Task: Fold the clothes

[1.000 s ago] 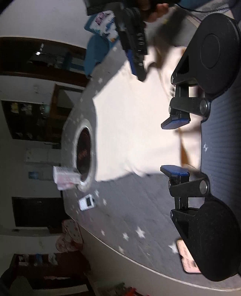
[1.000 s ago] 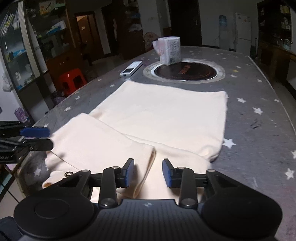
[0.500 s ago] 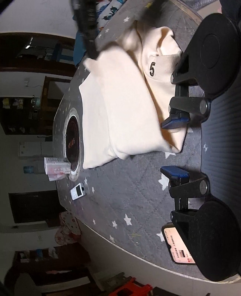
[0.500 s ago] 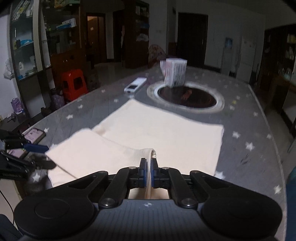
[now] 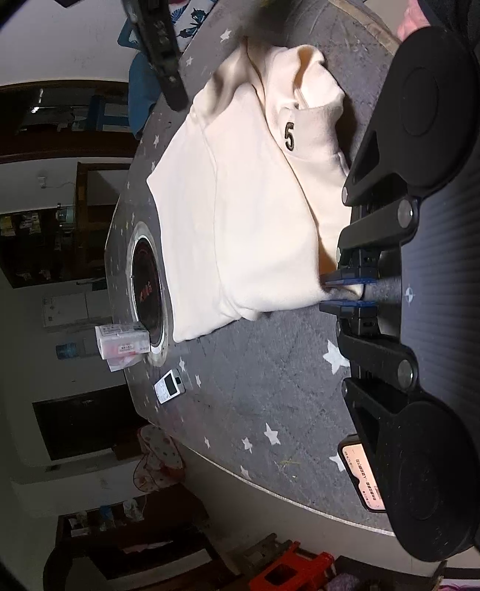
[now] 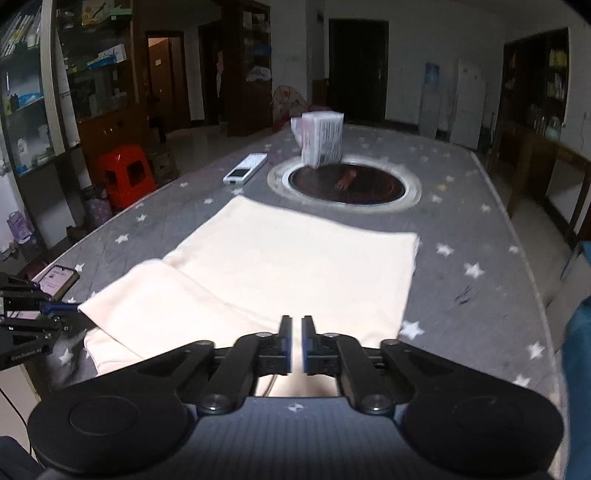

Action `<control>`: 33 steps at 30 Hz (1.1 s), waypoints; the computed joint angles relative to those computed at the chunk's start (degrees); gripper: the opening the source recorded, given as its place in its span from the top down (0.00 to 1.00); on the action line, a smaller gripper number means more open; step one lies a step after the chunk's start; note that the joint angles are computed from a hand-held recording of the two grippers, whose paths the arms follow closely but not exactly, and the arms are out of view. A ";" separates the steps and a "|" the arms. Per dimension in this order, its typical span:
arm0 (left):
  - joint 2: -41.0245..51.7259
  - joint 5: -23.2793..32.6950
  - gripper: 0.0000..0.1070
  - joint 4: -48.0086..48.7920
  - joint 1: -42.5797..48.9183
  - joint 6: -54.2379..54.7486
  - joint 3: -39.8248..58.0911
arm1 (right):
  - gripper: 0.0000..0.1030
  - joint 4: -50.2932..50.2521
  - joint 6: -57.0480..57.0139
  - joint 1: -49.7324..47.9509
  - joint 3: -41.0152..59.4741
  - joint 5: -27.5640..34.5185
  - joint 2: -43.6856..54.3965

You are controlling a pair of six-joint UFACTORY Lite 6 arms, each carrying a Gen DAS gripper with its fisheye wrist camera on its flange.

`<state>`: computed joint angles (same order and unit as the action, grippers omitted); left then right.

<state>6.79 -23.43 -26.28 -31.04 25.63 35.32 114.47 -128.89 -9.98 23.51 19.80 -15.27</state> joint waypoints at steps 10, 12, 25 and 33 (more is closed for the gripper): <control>1.91 -0.41 0.81 -1.27 -0.73 1.04 1.19 | 0.87 14.97 -12.53 4.24 1.70 3.20 13.00; 2.38 -0.61 0.81 -1.17 -0.69 1.04 1.50 | 0.94 18.20 -16.05 5.91 0.44 1.44 10.25; 3.25 -3.33 0.82 -6.59 -3.00 8.42 1.19 | 0.95 21.49 -19.17 5.71 -4.68 -6.91 -6.14; -1.72 8.12 0.79 8.79 3.21 -4.44 2.29 | 0.91 21.71 -19.88 4.35 -4.75 -6.87 -2.12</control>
<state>5.07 -15.31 -17.49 -27.84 21.18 37.61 136.18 -148.77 -5.64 18.76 12.93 -17.40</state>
